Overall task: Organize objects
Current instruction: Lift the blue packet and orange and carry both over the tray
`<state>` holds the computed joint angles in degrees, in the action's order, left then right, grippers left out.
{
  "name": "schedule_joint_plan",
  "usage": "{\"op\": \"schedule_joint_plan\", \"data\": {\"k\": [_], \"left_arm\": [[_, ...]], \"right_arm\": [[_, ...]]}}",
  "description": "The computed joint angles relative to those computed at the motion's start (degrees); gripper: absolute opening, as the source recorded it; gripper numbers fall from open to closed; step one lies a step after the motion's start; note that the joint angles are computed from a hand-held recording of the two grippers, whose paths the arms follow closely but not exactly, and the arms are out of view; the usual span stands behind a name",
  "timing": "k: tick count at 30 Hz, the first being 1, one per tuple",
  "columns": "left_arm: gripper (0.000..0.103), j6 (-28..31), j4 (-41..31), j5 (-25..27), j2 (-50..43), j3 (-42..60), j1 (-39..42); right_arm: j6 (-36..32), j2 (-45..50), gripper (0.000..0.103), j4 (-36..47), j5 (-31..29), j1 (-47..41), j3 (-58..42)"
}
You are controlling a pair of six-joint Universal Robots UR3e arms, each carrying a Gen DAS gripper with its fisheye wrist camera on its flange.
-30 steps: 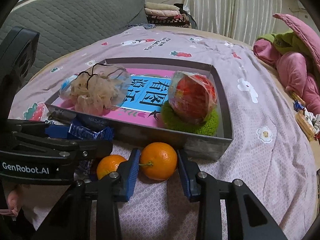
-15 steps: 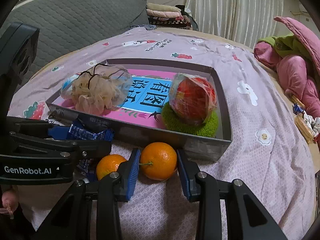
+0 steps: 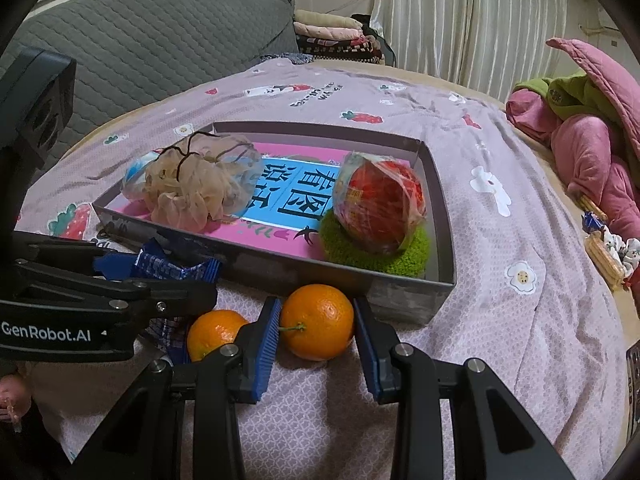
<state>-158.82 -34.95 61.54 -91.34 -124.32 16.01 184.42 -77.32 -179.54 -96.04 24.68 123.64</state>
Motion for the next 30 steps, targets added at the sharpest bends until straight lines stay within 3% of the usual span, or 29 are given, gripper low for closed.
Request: {"op": "schedule_joint_plan", "data": {"k": [30], "left_arm": [[0.054,3.5,-2.6,-4.3,8.1,-1.8,4.5]], "right_arm": [[-0.5,-2.0,0.037,-6.6,0.3,1.4,1.1]]}}
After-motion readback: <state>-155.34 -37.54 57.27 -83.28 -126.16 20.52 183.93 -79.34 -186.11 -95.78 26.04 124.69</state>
